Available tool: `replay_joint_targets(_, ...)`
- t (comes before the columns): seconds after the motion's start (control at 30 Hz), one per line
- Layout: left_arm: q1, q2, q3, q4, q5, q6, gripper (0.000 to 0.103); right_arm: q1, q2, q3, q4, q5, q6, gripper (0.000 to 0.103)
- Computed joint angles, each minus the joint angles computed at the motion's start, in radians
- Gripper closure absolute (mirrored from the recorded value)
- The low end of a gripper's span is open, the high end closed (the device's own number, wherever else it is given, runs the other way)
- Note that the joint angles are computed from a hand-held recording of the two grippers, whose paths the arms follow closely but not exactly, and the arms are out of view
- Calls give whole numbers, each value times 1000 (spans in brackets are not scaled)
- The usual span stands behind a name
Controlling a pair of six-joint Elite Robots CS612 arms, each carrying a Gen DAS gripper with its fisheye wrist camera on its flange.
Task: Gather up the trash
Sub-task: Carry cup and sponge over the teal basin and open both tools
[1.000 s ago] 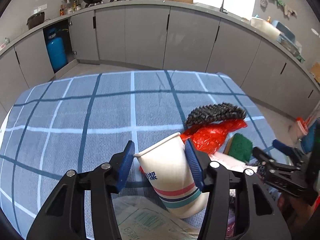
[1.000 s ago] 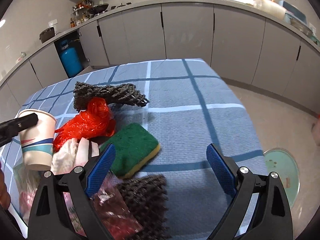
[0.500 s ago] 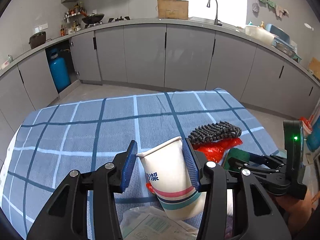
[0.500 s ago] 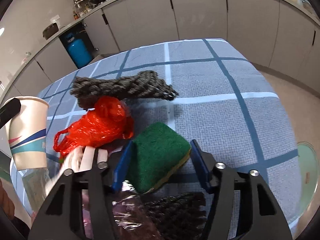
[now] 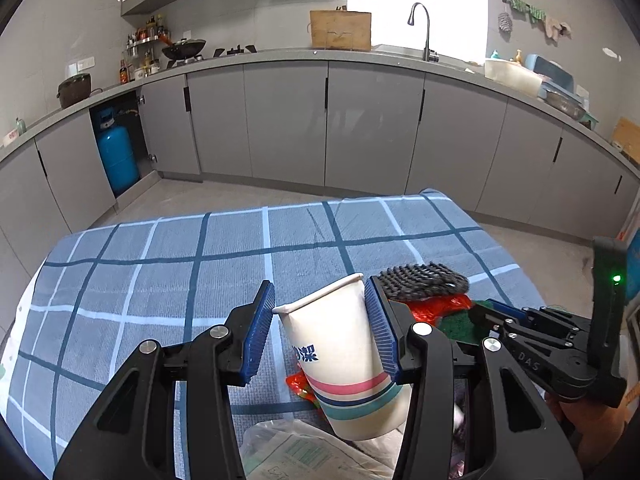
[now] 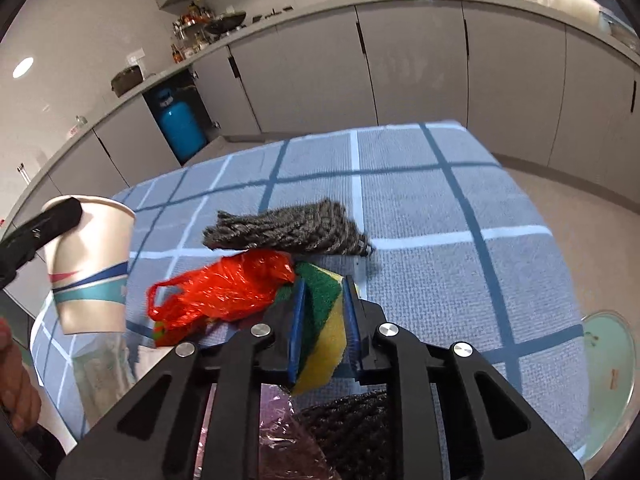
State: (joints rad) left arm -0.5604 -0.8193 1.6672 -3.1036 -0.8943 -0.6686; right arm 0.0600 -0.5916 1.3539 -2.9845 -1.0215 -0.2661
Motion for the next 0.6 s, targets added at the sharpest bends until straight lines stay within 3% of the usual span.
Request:
replay_joint_targets(0.2, -12, -3, -4, -20, 20, 25, 56, -22, -27, 46, -115, 33, 42, 84)
replay_joint_targets(0.6, -50, 21, -95, -67, 33, 154, 56, -82, -51, 73, -271, 73, 155, 84)
